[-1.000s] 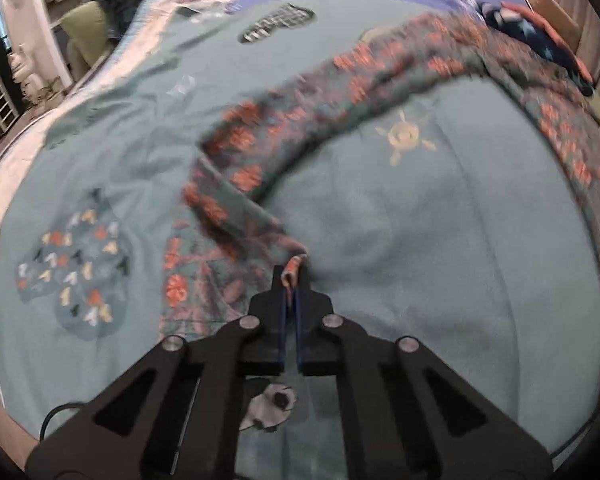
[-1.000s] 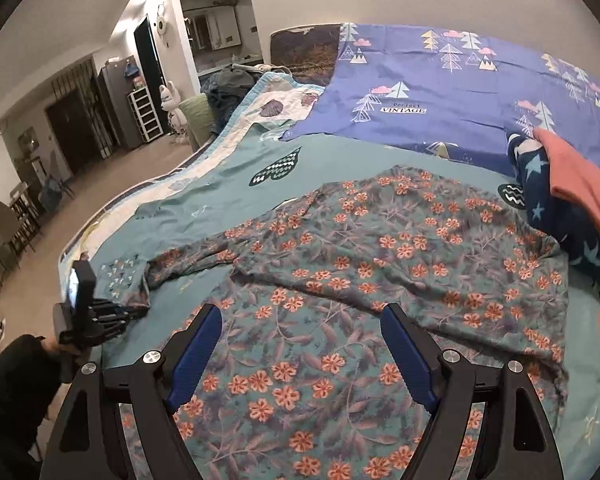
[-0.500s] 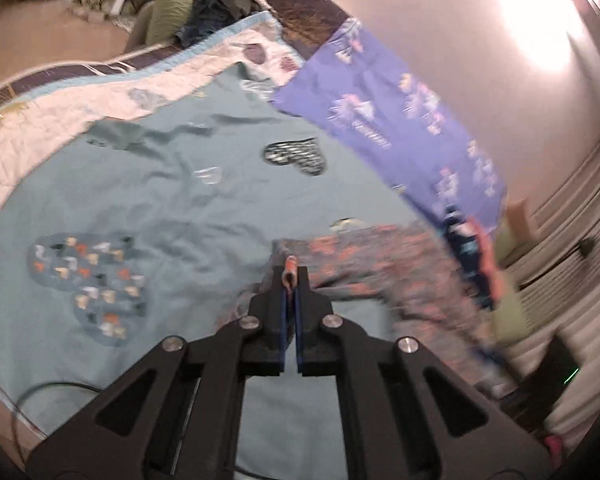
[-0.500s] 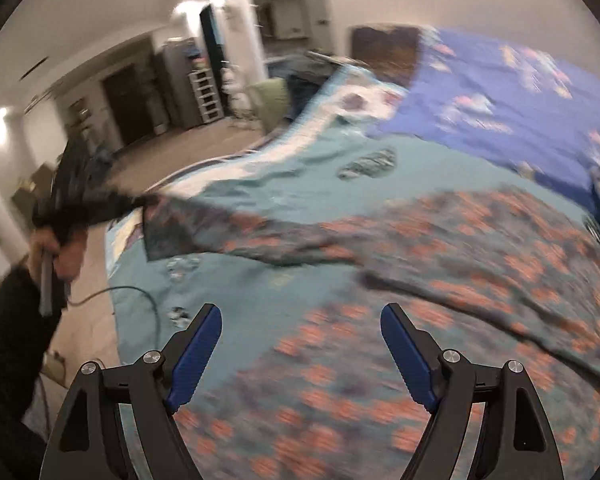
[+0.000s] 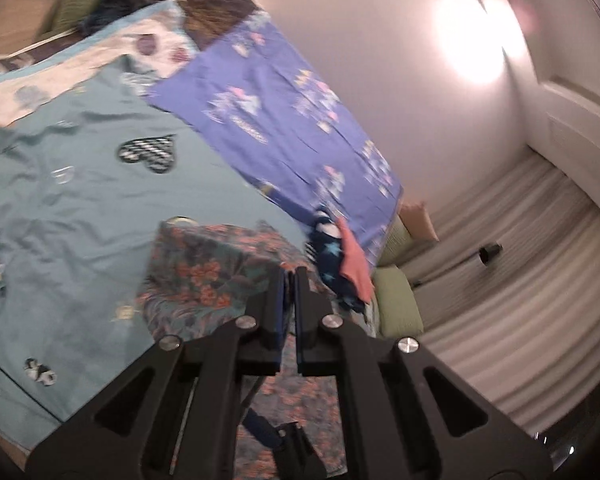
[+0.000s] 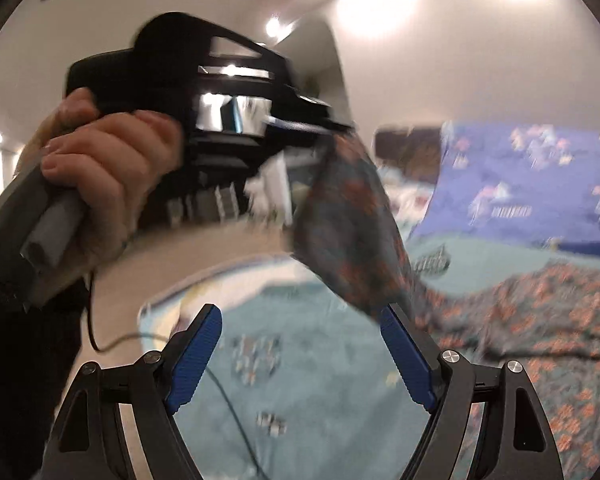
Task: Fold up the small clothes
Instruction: 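Grasp the other sleeve cuff with the left gripper and lift it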
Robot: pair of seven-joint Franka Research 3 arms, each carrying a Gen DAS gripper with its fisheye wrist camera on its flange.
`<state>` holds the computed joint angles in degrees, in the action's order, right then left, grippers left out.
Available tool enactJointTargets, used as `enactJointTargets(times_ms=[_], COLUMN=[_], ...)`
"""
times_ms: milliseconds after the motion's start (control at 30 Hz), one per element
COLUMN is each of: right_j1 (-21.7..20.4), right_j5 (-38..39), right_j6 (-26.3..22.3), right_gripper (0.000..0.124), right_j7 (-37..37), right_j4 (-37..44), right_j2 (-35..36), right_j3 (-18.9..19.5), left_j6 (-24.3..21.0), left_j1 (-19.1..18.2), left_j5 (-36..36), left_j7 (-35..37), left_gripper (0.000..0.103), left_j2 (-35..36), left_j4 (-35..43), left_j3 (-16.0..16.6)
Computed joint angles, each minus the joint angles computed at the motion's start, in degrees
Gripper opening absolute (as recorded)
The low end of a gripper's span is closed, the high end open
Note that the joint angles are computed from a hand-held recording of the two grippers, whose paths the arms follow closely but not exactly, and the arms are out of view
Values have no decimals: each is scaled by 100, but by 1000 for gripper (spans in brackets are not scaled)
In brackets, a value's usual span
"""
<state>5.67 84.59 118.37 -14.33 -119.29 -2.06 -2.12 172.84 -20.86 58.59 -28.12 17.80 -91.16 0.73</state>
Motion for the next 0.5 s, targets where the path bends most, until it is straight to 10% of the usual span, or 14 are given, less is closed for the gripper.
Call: enactJointTargets(times_ms=[100,233,333,500], right_j1=[103,144,113,-349], right_j5=[665,1091,415,-1286], right_j6=[561,1073,1218,665], right_gripper=[74,56,21,44], right_j7=[-396,-130,421,2003], right_j4=[-191,-22,302,1295], right_j2=[-255,-201,116,1151], right_j3=[59,22,27,-101], left_j6=[37,-527,-714,-1128], left_j1=[429,260,154,59], left_j5=[-1181,-1610,-1899,-2423], left_j7=[1601,2566,2987,3335], left_gripper=[4,4,4,21], left_j2=[417,728,839,647], left_j4=[590,1271,1399,657], left_j3=[-730,-815,-749,-614])
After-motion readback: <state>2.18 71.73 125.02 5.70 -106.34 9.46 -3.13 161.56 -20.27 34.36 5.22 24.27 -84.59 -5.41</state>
